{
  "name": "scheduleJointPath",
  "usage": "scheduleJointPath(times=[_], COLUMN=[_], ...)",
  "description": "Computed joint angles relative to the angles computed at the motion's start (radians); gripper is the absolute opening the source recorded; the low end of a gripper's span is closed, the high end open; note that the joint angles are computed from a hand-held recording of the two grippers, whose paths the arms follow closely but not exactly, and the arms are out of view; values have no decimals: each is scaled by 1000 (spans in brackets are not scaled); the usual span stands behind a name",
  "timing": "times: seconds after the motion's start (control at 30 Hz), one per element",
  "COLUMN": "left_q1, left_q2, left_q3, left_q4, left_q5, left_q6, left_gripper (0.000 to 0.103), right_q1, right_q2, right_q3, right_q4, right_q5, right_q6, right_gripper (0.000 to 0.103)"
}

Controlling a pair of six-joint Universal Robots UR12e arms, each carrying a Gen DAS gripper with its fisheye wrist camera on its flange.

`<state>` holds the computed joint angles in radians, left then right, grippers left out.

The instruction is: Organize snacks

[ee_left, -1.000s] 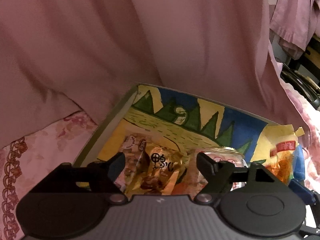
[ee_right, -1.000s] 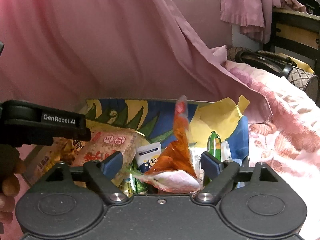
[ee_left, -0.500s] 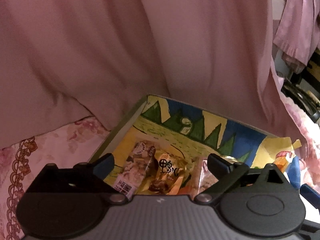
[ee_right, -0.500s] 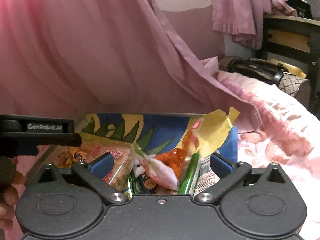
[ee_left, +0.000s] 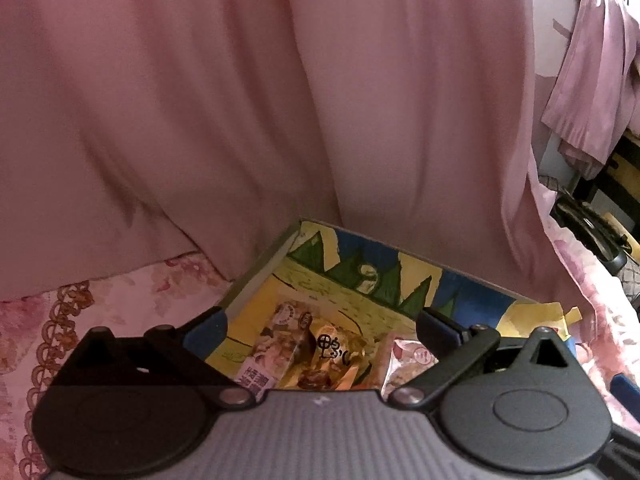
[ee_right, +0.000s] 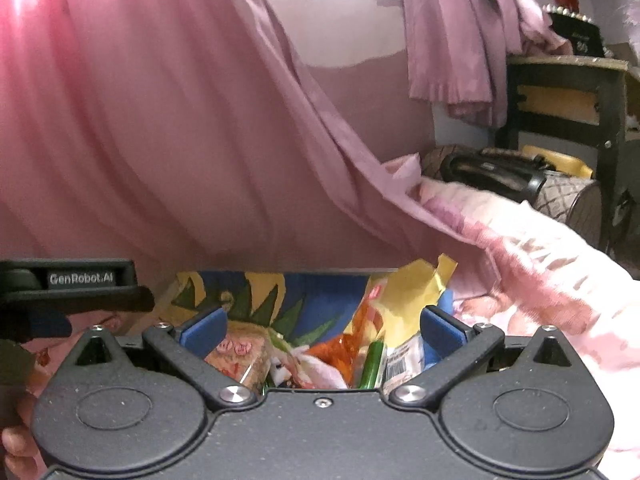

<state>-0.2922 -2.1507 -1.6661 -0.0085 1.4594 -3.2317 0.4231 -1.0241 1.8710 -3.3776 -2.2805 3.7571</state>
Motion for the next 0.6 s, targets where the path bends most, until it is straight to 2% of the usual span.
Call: scheduleJointPath(times=[0.3, 0.6], left_q1=[16, 33], left_q2=[34, 76], left_q3=[-38, -93], left_q4=[56, 117], left_q5=[4, -6], left_q6=[-23, -12], left_gripper=[103, 103], right_q1=[24, 61], right_q2=[-17, -34], right_q3=[17, 24], right_q4=[-41, -108], right_q5=[-46, -130], right_q6=[-35, -109], right_gripper=[102, 102])
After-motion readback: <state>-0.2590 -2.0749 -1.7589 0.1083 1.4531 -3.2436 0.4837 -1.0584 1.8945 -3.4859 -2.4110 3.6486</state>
